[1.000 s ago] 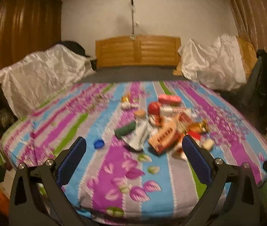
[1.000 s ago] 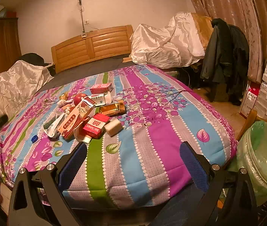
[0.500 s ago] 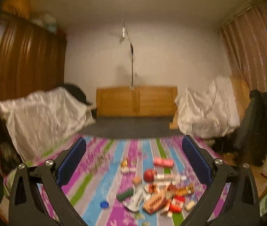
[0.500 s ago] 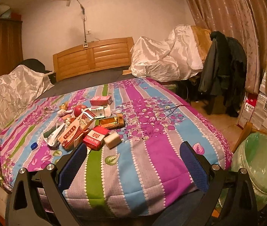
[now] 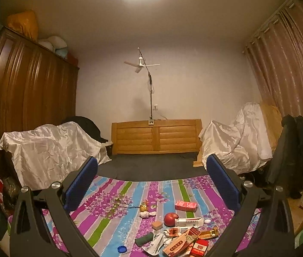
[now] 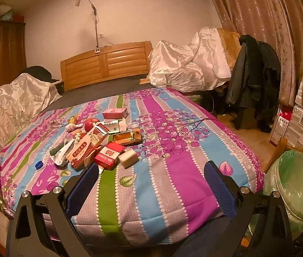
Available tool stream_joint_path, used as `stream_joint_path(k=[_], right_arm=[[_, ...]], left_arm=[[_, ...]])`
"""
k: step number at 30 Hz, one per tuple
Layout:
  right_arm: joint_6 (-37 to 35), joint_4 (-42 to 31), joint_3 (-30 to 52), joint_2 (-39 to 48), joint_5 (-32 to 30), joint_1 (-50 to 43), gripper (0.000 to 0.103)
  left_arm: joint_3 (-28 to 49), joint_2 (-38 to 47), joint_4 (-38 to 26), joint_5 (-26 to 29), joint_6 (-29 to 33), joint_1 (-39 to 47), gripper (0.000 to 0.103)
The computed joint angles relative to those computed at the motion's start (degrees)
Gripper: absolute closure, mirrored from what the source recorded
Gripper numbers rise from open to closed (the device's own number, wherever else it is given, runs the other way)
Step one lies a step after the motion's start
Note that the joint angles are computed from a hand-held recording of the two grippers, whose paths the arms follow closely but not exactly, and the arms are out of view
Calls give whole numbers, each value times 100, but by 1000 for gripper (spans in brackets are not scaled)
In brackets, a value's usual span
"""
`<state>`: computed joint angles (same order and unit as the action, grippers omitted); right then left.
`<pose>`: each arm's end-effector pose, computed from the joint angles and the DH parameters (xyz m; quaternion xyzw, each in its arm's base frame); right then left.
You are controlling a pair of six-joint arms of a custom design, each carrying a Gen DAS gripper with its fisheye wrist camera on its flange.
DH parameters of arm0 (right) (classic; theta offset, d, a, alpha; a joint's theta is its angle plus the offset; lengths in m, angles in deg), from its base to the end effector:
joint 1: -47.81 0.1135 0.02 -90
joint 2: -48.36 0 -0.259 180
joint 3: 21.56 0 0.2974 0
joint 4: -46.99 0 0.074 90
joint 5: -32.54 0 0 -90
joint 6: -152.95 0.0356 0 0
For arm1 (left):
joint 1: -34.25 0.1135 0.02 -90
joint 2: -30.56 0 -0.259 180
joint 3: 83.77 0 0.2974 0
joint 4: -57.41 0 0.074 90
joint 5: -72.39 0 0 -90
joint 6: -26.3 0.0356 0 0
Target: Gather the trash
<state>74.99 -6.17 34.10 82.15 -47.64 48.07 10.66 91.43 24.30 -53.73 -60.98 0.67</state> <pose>0.1740 -0.0053 0.3117 0.1309 0.8595 -0.0218 0.4936 0.2153 -0.1177 0.5050 -0.0005 0.7049 0.0309 0.7087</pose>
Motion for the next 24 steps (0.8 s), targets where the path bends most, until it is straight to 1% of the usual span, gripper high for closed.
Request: stream_joint_path(k=[3,8,10,11,12,13,16,18,21,24], right_arm=[[3,-5,0,-3,-3,-1,5],[-19,20,0,-7,35,16,5],[-112,107,51,-43,413,191,5],[-170,170,196,-9,825,395,5],[-186,185,437,83,1063,540,5],[-206,217,655,142,1139,599,5],[-378,354,1673,568,1460,827,5],[-709,534,2375,930,1960,1121,5],[-1051,715,3169,1289,2236,1279,5],[-1182,862,3712,1397,2264,1328,5]], left_arm=[[-84,-42,207,-129,161,-108,5],[-161,-139,353,-136,275,-125,5],[-194,-175,341,-37,268,-57,5],[-257,-214,368,15,264,1,5],[-234,-192,386,-64,281,-49,5],[-263,-206,379,-73,250,-14,5],[-314,-218,148,39,-129,160,5],[-340,-232,-36,110,-359,226,5],[-441,-270,-70,67,-347,206,5],[-512,-315,-52,37,-284,168,5]])
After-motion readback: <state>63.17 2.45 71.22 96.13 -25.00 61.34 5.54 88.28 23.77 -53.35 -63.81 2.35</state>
